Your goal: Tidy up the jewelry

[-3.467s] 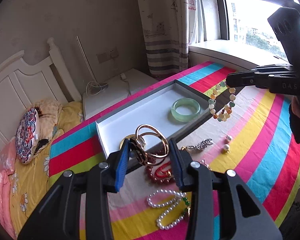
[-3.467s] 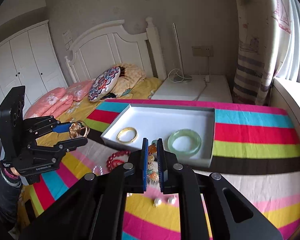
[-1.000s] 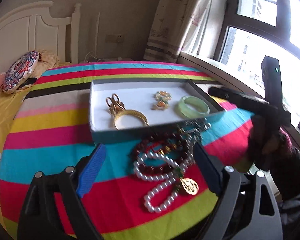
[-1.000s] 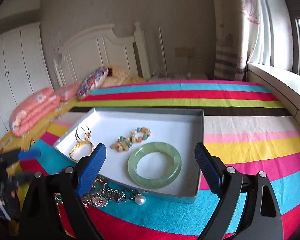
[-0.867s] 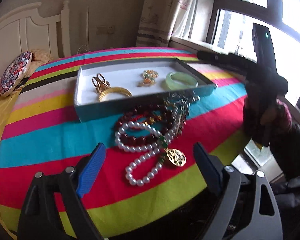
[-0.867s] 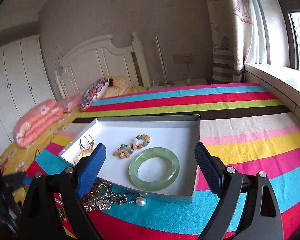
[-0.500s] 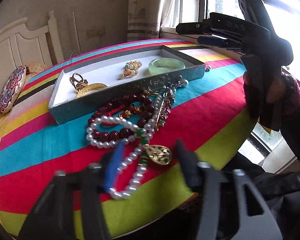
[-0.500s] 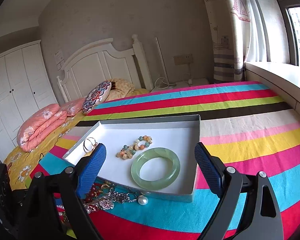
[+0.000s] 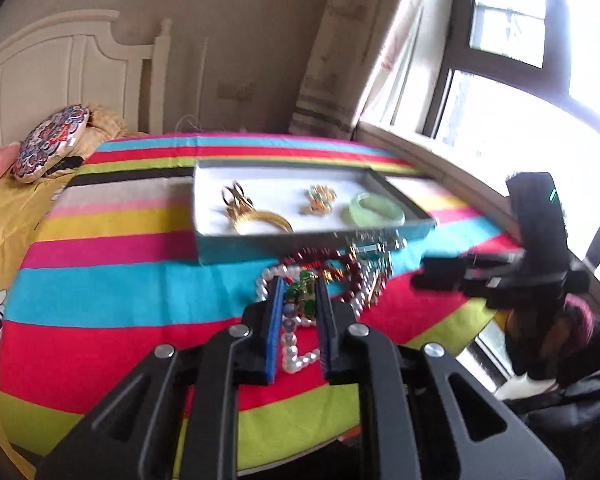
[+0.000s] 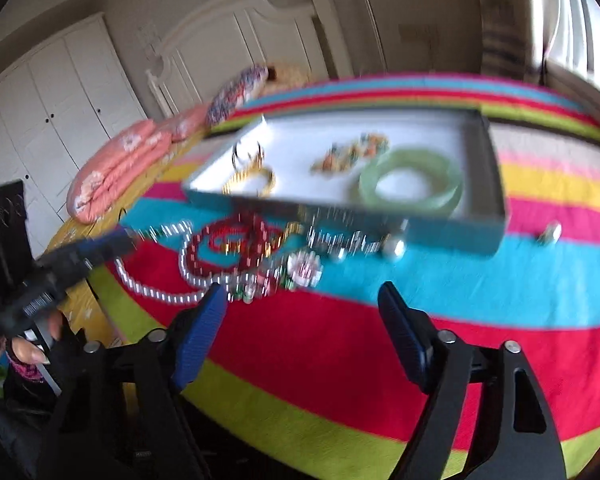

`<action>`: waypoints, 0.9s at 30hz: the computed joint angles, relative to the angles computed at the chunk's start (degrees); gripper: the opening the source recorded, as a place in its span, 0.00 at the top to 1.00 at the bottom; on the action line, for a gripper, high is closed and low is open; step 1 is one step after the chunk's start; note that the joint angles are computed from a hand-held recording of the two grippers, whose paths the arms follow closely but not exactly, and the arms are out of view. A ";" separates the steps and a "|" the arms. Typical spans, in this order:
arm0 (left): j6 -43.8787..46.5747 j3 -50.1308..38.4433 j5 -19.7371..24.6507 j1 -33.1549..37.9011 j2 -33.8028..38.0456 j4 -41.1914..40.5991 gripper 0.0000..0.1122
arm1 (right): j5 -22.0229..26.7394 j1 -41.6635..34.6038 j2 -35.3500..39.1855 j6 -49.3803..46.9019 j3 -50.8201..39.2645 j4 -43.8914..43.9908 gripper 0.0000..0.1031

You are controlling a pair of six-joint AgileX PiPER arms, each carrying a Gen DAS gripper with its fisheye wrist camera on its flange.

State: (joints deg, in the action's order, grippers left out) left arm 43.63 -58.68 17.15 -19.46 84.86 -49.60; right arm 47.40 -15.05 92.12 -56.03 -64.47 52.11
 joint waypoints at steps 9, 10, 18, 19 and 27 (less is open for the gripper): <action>4.80 2.90 1.50 5.80 -2.02 -5.32 0.87 | -3.09 7.65 0.74 14.35 -2.75 -6.29 0.31; 6.03 3.18 2.03 6.21 -1.90 -6.53 0.87 | -3.97 8.55 1.28 16.74 -3.80 -7.90 0.31; 8.98 5.55 2.48 7.37 -0.19 -9.12 0.86 | -8.79 14.76 1.16 20.17 -5.06 -21.81 0.41; 8.39 5.35 2.87 7.72 0.30 -8.50 0.86 | -7.19 14.59 0.64 16.62 -4.82 -21.90 0.41; 17.49 5.72 5.33 9.04 2.62 -18.11 0.62 | -8.88 14.83 -0.61 14.56 -2.62 -22.73 0.41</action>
